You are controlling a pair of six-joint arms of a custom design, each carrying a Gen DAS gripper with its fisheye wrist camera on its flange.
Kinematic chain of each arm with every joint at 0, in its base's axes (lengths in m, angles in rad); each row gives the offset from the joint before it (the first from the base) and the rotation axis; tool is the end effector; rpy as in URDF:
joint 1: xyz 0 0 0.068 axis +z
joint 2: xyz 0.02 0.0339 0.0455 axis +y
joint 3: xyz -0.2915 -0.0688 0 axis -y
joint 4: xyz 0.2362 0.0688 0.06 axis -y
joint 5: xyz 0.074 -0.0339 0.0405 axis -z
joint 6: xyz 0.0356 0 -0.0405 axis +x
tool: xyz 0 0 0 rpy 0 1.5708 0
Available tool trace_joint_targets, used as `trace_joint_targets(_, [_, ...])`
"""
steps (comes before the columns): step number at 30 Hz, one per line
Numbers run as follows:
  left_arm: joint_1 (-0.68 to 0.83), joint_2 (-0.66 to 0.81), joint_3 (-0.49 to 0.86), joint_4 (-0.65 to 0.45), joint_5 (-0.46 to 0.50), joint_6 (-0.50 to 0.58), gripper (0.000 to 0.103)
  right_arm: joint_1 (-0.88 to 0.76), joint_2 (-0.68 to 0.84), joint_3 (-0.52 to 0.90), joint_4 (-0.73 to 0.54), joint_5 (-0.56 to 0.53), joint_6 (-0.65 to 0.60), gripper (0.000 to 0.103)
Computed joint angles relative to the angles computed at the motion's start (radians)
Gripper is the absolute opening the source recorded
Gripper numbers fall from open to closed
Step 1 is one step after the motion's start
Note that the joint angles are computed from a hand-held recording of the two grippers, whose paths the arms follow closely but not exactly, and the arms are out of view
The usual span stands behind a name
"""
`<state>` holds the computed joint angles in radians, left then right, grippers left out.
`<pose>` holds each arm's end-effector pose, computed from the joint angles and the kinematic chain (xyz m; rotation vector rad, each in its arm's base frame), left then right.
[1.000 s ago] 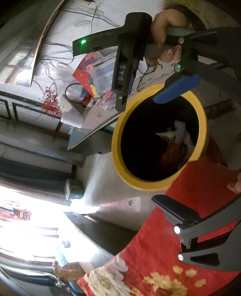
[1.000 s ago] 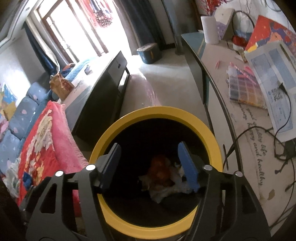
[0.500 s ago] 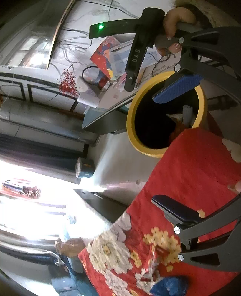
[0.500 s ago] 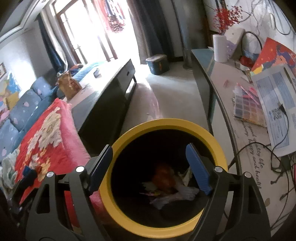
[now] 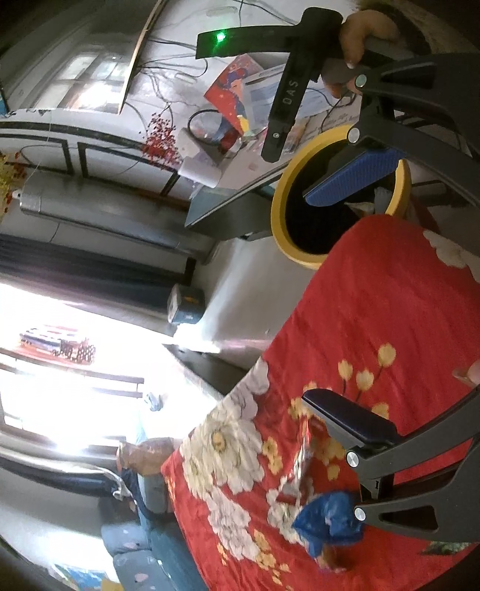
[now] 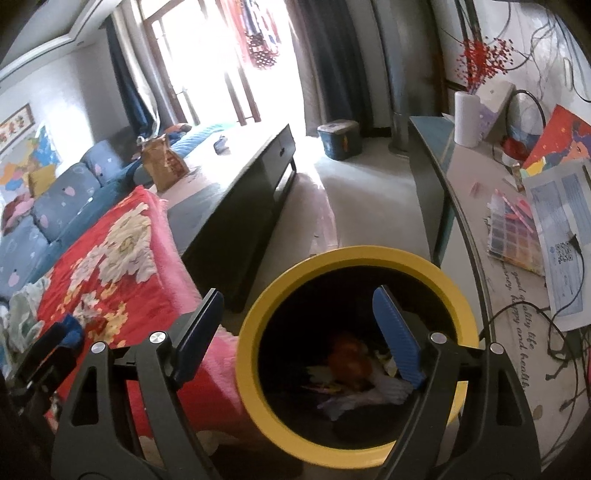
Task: Collect trash
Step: 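Move both open tools back toward the blue glove and green snack bag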
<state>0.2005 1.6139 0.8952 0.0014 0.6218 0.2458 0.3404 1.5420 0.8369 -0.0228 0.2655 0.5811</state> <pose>0.3250 0.0449 0.2267 0.3622 2.1392 -0.4567 0.2965 0.0951 0.2254 0.4075 2.2375 0.1810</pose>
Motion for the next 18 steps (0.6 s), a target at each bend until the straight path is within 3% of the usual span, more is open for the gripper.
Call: trace_joint_targets(18, [0.161,-0.013,0.033,-0.006,0.036,-0.019,0.096,0.14,0.036,0.079,-0.023,0.058,-0.031,0.075])
